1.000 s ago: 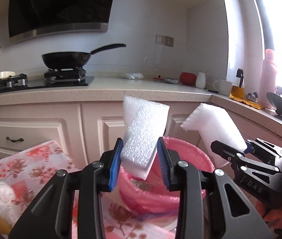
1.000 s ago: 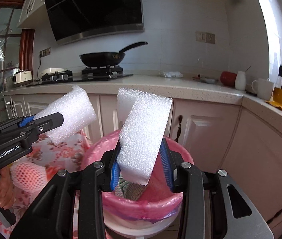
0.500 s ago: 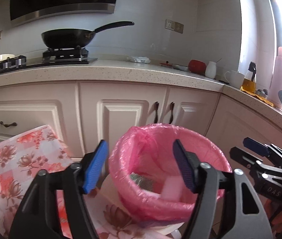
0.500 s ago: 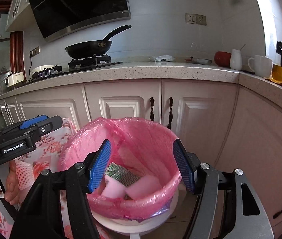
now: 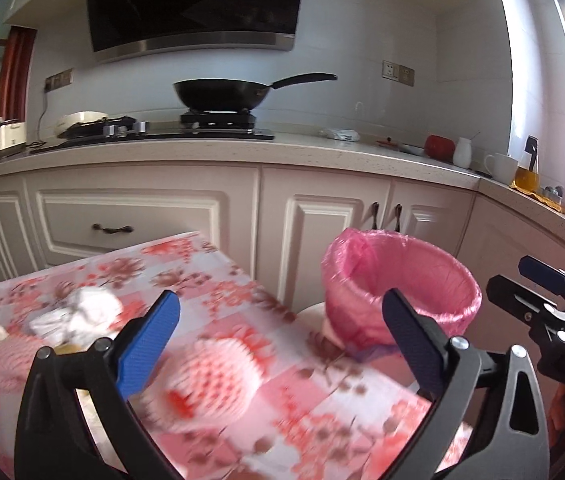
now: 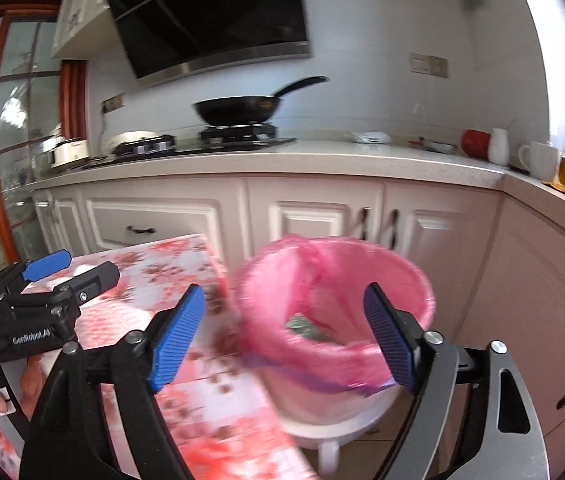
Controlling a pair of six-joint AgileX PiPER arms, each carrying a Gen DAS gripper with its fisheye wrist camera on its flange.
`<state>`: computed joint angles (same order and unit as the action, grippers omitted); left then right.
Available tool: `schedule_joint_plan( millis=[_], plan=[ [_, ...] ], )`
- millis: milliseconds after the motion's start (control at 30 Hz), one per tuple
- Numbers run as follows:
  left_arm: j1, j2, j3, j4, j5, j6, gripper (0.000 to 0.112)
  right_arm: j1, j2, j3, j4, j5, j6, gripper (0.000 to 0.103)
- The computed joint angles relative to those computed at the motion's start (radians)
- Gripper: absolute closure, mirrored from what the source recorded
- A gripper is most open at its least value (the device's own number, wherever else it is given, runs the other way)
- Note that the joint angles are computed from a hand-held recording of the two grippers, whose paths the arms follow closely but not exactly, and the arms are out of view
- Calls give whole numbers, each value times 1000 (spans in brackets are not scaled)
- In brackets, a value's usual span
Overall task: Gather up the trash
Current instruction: 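Move both tools back over the table toward the remaining trash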
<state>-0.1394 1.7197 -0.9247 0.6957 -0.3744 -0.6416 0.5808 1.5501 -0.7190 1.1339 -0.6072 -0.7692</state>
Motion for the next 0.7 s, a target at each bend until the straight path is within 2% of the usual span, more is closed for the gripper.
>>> schedule_joint_plan(
  millis=[200,300,333,367,533,700],
  plan=[
    [263,-147,193,255,-135,-180,14,168,69,-79,104,-30,-38,24],
    [417,-201,267,287,-184,-190,14,240,125,-134,144,-24,-70,24],
    [481,-208,277,351,-202,-228,14,256,143,-149,151,-19,-78,24],
    [544,-209,283,412,-226,-257,14,271,162,-167,161,-13,-91,24],
    [749,-181,306,513,-279,-255,14,331,263,-266,224,41,-158,24],
    [834,-111,301,526,-262,-224,14,357,356,-349,286,98,-230,24]
  ],
)
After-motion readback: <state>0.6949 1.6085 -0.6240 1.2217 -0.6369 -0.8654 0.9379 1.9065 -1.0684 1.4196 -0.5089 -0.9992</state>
